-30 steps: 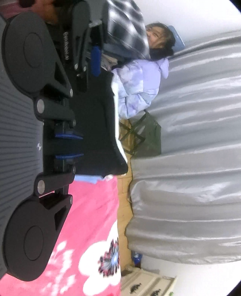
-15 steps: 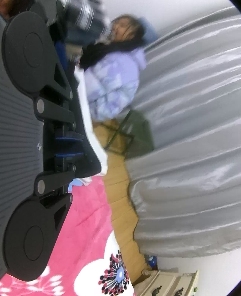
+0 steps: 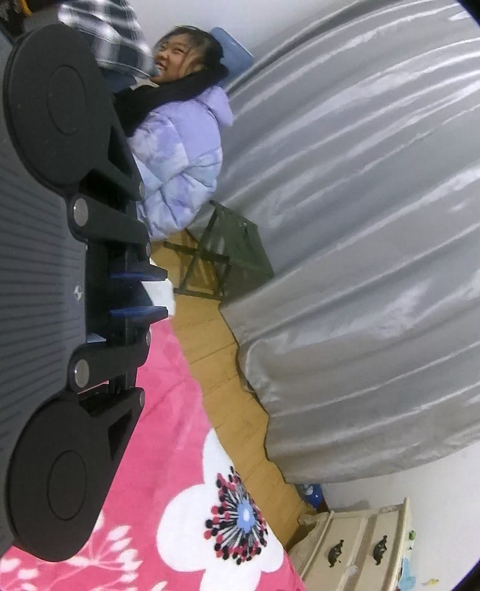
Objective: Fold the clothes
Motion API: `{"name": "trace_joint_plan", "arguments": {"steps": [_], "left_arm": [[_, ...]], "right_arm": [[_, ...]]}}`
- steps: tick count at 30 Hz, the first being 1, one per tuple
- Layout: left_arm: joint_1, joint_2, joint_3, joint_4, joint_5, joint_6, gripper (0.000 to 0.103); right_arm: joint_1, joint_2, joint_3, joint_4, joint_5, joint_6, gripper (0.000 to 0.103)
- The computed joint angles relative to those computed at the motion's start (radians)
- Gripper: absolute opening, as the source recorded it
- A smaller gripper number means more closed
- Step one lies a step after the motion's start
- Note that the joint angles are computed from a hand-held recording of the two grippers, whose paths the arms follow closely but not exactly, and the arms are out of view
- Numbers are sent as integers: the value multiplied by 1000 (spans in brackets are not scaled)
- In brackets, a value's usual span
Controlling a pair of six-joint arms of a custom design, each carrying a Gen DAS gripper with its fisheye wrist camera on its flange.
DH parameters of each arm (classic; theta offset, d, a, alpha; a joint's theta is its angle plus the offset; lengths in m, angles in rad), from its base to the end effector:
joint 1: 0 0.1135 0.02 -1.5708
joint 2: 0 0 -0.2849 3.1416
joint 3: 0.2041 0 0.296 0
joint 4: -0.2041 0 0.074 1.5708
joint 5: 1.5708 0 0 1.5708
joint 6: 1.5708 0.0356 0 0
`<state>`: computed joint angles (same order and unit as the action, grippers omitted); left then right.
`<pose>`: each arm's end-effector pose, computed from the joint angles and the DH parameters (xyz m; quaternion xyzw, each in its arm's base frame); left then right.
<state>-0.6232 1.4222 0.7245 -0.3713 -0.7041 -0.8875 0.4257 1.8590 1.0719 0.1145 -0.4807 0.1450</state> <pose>0.2466 -0.1489 0.1663 -0.2047 0.8901 0.0834 0.3987 0.3854 0.1928 0.1579 -0.2247 0.8519 0.3245 0.3443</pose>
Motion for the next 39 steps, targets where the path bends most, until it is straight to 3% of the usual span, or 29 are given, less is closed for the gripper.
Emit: {"name": "trace_joint_plan", "arguments": {"steps": [7, 14, 27, 39], "left_arm": [[-24, 5, 4, 3, -22, 28, 55], [30, 0, 28, -52, 42, -45, 56], [-75, -125, 38, -130, 42, 4, 59], [-263, -236, -23, -232, 78, -38, 61]], "right_arm": [[-9, -170, -78, -146, -14, -116, 16], [-11, -338, -175, -260, 0, -203, 17], [-21, -553, -289, -469, 18, -331, 17], [10, -701, -384, -560, 60, -325, 17]]}}
